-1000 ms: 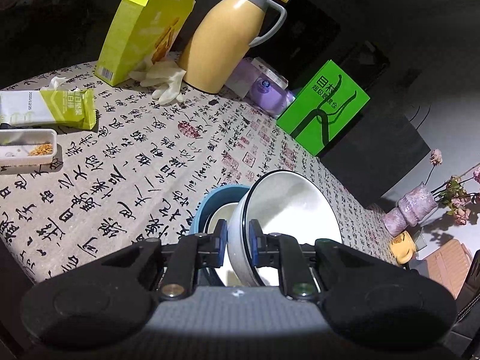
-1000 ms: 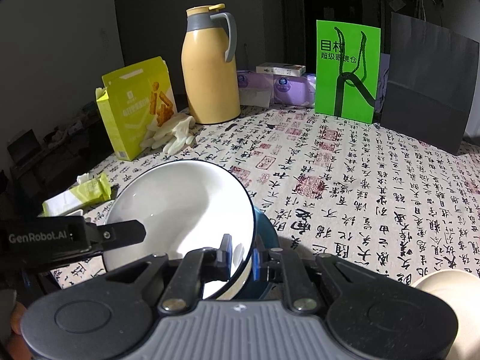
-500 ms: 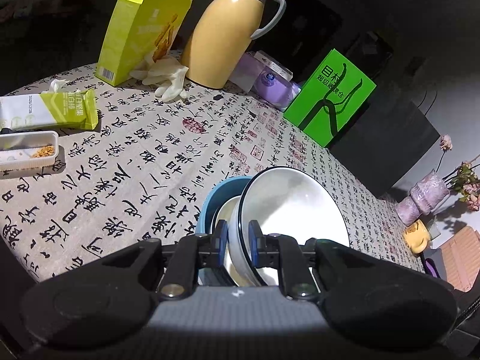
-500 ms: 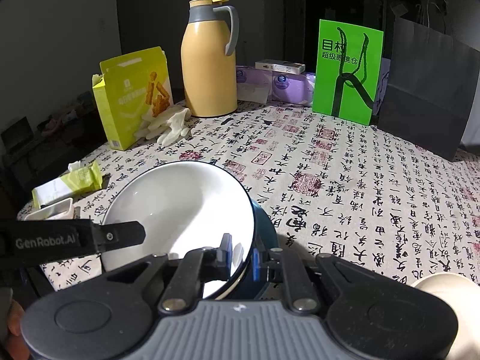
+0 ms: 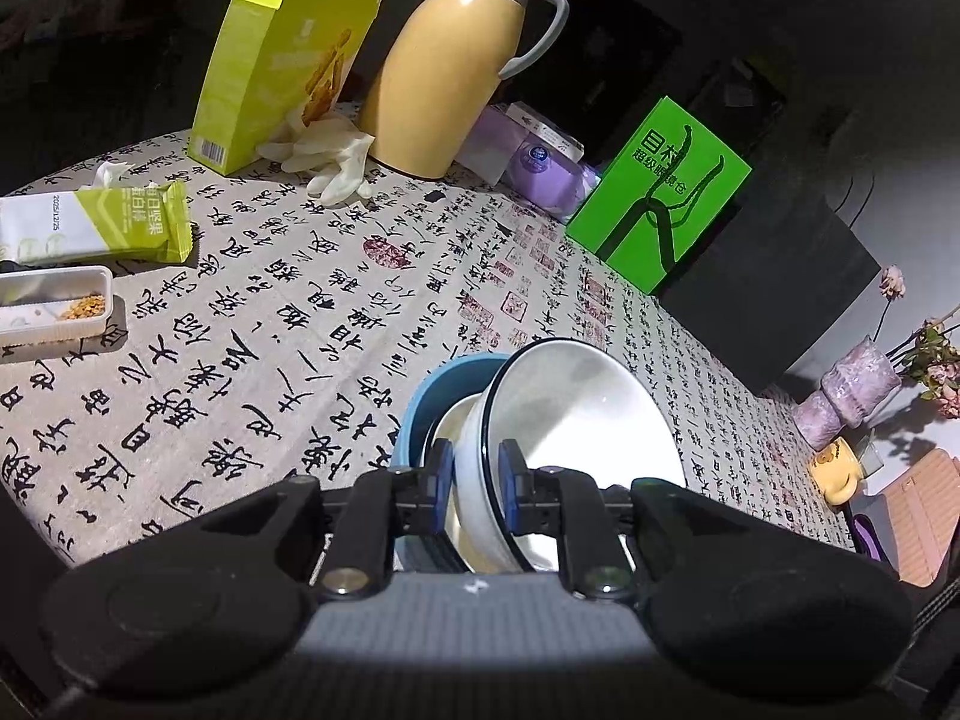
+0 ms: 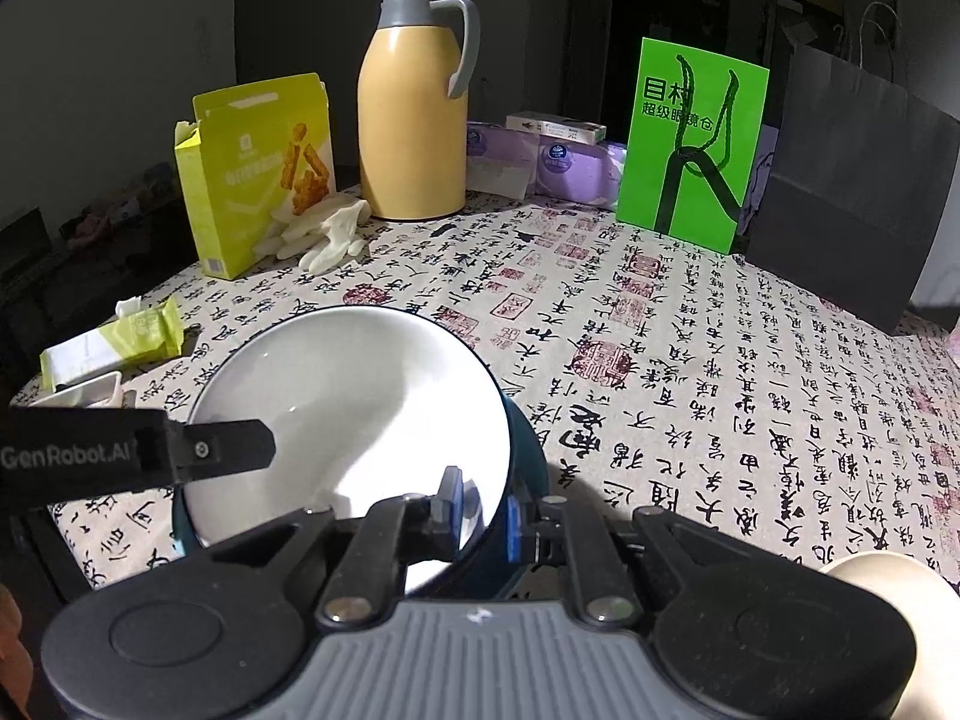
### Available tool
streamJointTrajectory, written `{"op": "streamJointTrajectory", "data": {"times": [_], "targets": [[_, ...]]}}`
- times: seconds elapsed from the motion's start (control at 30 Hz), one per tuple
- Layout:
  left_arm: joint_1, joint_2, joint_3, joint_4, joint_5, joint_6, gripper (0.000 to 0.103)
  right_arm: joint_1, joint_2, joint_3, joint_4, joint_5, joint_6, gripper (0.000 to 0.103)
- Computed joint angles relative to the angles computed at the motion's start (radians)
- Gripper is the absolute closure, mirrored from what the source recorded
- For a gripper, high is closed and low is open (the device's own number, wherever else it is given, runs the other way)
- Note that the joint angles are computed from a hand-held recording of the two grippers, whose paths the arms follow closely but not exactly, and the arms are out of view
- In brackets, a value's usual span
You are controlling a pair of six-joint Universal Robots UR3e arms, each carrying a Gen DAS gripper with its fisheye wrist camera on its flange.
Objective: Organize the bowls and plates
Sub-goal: 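Open both grippers to release the white bowl, then withdraw both open grippers from the bowl stack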
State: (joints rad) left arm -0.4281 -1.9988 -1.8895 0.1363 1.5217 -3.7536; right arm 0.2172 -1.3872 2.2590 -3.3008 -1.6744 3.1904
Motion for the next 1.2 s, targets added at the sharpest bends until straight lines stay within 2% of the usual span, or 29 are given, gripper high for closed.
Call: {"op": "streamJointTrajectory", "data": {"times": [0.4,0.53,0.7,0.83,0.93,0.97,1.07,1.13,1.17,1.2], "targets": [[0.01,0.002,-0.019,0.042,-0.017,-0.033,0.081,-0.009,0.007,0.007,-0.013,0.017,0.005,0.088],[0.011,0.011,-0.039,0.088,-0.002,-0.051,0.079,-0.01,0.007,0.012,-0.023,0.022,0.009,0.089],[-0.019,0.0,0.002,0.057,0.048,-0.035,0.08,-0.013,0.005,0.009,-0.015,0.025,0.024,0.089],[-0.007,0.0,-0.009,0.069,0.032,-0.045,0.079,-0.016,0.0,0.013,-0.015,0.035,0.024,0.088],[0.012,0.012,-0.051,0.127,-0.009,-0.05,0.064,-0.046,-0.031,0.051,-0.043,0.082,0.032,0.081],[0.008,0.018,-0.064,0.153,-0.004,-0.045,0.053,-0.062,-0.048,0.072,-0.062,0.104,0.033,0.078],[-0.025,0.04,-0.09,0.218,0.056,-0.02,0.019,-0.115,-0.114,0.153,-0.123,0.184,0.032,0.061],[-0.043,0.055,-0.116,0.275,0.086,-0.005,0.008,-0.143,-0.159,0.218,-0.176,0.217,0.029,0.034],[-0.054,0.062,-0.127,0.299,0.1,0.003,0.0,-0.162,-0.184,0.257,-0.21,0.238,0.026,0.029],[-0.063,0.065,-0.148,0.341,0.111,0.012,0.0,-0.184,-0.21,0.299,-0.245,0.264,0.024,0.018]]}}
